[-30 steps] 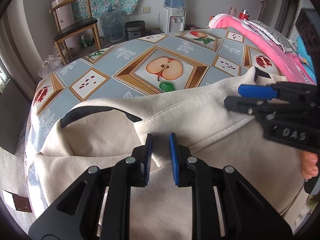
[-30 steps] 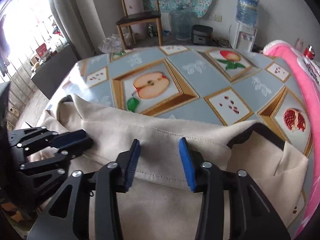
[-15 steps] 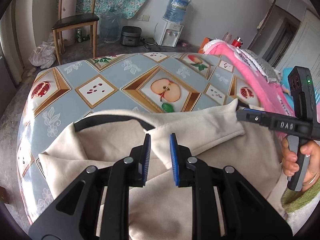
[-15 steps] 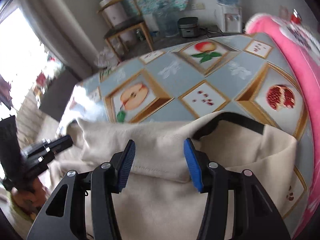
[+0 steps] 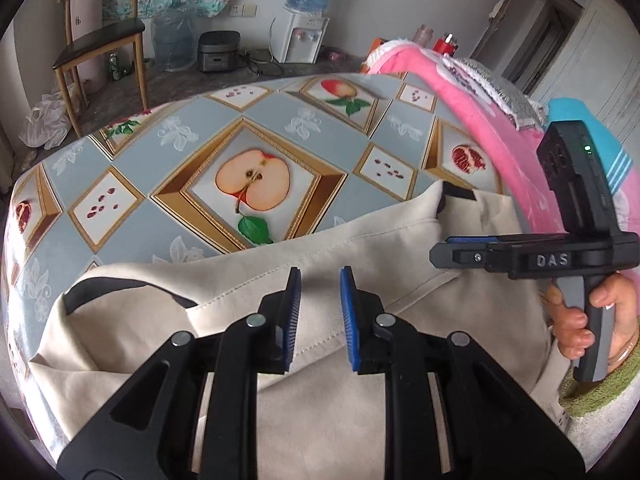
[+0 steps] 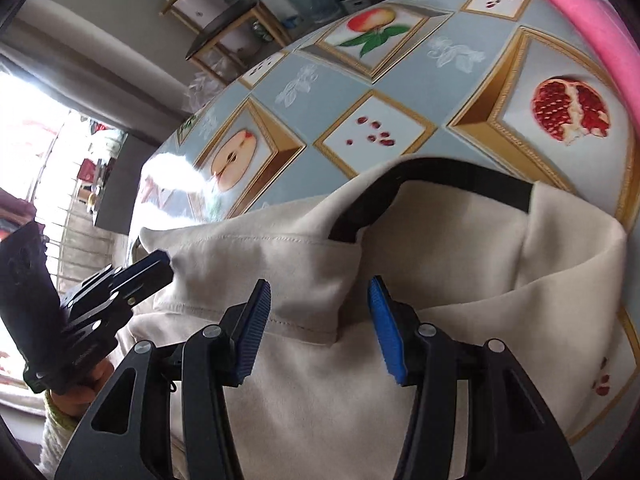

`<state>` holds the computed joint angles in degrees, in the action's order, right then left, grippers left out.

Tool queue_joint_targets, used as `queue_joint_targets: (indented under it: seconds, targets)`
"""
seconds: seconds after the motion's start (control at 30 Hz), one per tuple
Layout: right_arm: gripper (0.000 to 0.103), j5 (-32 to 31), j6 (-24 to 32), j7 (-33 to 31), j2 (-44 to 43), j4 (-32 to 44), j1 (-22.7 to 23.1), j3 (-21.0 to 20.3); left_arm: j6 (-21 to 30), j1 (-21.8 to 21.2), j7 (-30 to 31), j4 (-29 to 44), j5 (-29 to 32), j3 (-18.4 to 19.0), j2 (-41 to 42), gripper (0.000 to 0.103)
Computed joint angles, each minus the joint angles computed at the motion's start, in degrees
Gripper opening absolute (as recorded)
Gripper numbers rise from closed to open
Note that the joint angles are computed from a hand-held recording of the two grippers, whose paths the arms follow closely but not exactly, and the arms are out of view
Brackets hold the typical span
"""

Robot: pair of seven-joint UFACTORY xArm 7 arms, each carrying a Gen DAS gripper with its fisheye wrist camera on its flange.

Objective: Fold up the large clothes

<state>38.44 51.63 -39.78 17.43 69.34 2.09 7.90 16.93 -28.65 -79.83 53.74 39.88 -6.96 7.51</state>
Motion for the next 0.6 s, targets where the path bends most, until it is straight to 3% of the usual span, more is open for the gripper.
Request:
queue_joint_targets:
  seconds: [0.1,0.17,0.27,0.4,0.53,0.6]
  targets:
    - [0.014,0.33,-1.85,-1.35,-0.37,-0.85,0.45,0.48,0.22,-0.22,-0.62,0.96,0.44,0.54,1.4,0.019]
    - [0.01,2.89,-0.99,-3.34,-0.92,-0.47,-0.31,0.92,-0.65,-0.22,-1.97,0.67,0.99,1.21,1.1,0.019]
    - [0.008,6.22,1.76,-4.7,-0.92,1.56,-1.28,0.81,-1.43,0.31,-3.0,0.52,1.65,1.76,0.64,0.019]
    - [0.008,6.5,3.74,-4.38,0.27,4.0,-1.32,0.28,-0.24,1.29,-0.09,1.36,-0.96,1.25,0.79,0.019]
    - [0.008,5.53,1.92,-5.56,0.1,2.83,-0.86,0.1,2.99,1.02,3.39,2.93,-2.5,0.55,1.88,0.019]
    - [0.008,3.65,-0.42,-5.87,0.16,1.49,-0.19,-0.13,7.16,0.18,6.57,4.8,-3.2,-0.09,3.49,0.019]
